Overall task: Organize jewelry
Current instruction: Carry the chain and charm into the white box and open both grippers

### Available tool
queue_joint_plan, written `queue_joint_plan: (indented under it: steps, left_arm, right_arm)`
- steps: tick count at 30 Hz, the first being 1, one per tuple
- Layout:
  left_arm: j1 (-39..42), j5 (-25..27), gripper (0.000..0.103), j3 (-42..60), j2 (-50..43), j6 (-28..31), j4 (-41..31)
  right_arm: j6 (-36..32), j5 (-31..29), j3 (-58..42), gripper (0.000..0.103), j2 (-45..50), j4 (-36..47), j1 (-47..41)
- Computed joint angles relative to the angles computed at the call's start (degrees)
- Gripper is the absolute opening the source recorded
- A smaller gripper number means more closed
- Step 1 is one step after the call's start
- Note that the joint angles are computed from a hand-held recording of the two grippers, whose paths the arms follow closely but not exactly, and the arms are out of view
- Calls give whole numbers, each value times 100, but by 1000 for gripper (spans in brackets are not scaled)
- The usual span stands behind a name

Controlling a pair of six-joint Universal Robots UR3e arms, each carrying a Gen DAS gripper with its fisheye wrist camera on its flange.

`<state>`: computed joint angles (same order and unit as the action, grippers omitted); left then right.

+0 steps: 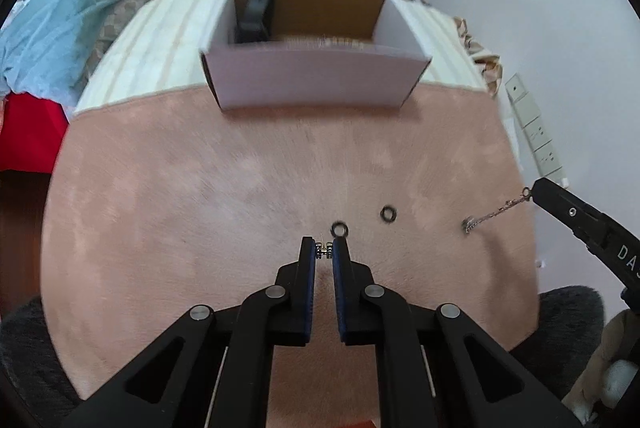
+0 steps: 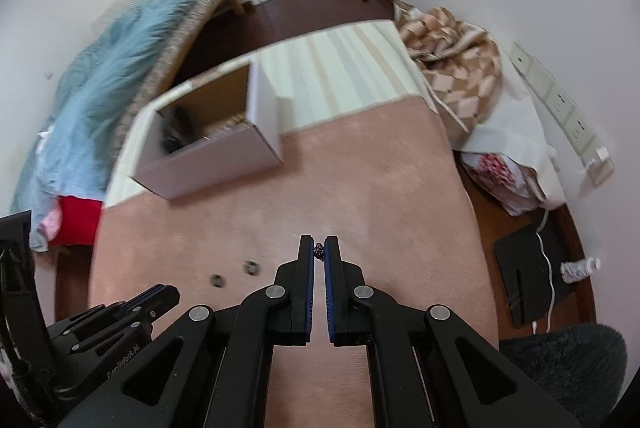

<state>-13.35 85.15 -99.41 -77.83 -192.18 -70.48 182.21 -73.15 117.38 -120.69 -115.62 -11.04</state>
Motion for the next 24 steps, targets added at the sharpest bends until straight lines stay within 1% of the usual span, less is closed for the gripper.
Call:
queue_joint_plan:
  steps: [4, 5, 9, 12, 16, 17, 19, 21, 22, 24]
  left_arm:
    - [364, -212, 6, 793, 2, 317, -624]
    - [504, -331, 6, 1159, -96, 417, -837]
    - [808, -581, 6, 2304, -551, 627, -1296]
    - [954, -796, 6, 3410, -1256, 696, -1582]
    - [1108, -981, 6, 4947, -2367, 805, -2031]
    - [1135, -1004, 6, 5242, -2597, 805, -2112]
    - [1201, -1042, 6, 6179, -3320, 920, -2456]
    - [1253, -1053, 6, 6744, -3783, 946, -2704]
    - [1281, -1081, 6, 7211, -4134, 1040, -2982]
    - [1268, -999, 7, 7773, -4562, 1051, -3321]
  right_arm:
    - [-64, 370, -778, 5, 201, 450, -72]
    - [-77, 464, -1000, 5, 299, 541, -83]
    - [-9, 765, -2155, 5, 1033, 685, 78]
    - [71, 951, -3162, 5, 1835, 760, 280]
    - [103, 921, -4585, 5, 3088, 924, 635]
    - [91, 909, -5064, 5, 3519, 1059, 732]
    - [82, 885, -5773, 5, 4172, 1309, 859]
    - [129, 864, -6457, 5, 4882, 1564, 976]
    - [87, 827, -6779, 5, 5164, 1732, 1030]
    - [116, 743, -7324, 5, 5727, 1940, 1108]
